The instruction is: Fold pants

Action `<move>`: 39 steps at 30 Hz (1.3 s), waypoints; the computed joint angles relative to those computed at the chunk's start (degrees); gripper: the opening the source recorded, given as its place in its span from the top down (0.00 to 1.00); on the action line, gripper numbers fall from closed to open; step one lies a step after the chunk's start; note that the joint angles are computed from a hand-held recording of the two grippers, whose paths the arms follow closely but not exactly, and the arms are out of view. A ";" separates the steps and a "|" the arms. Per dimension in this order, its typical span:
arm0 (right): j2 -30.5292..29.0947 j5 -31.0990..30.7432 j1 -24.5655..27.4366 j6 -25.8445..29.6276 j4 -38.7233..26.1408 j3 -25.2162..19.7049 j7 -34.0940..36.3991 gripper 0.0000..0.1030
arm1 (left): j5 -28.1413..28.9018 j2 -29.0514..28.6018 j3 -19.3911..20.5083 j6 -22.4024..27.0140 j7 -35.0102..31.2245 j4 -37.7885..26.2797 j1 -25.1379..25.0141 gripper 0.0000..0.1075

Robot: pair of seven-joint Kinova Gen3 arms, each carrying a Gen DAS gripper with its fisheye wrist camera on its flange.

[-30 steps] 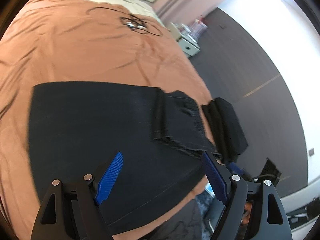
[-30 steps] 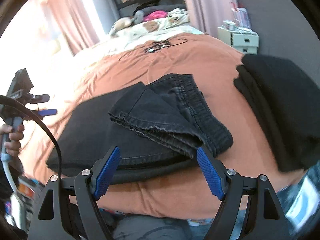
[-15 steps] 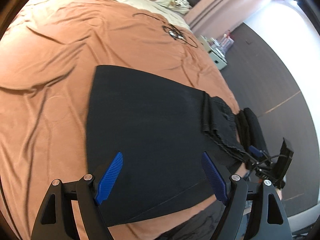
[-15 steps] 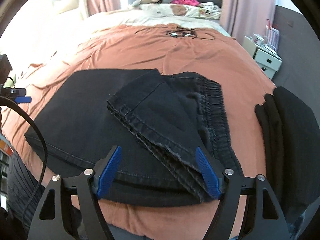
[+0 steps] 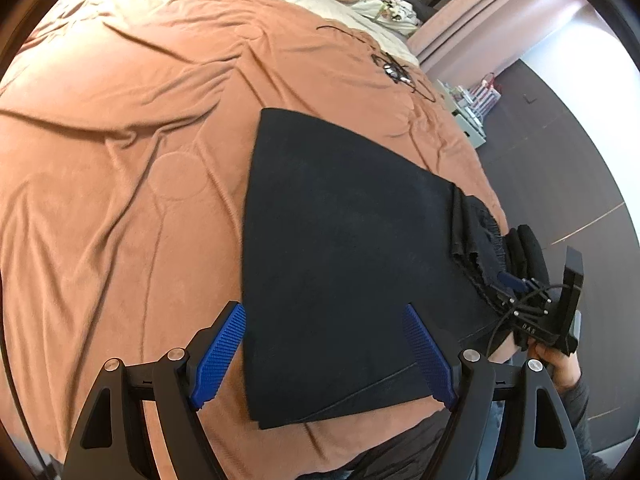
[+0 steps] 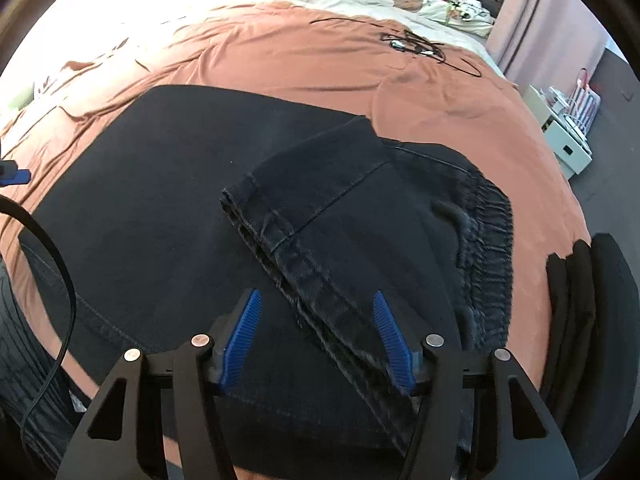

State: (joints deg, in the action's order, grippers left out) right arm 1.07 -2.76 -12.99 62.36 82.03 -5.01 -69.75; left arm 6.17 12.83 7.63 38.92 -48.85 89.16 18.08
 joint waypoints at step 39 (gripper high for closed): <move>9.34 -5.15 9.83 2.36 -16.01 3.93 -9.55 0.99 | 6.67 -0.99 0.33 -5.47 -1.35 6.37 -3.41 0.25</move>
State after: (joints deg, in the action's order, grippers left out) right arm 10.41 -7.91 -3.16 64.72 66.02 -1.08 -79.30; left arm 12.83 11.85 7.95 33.45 -50.20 95.53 14.67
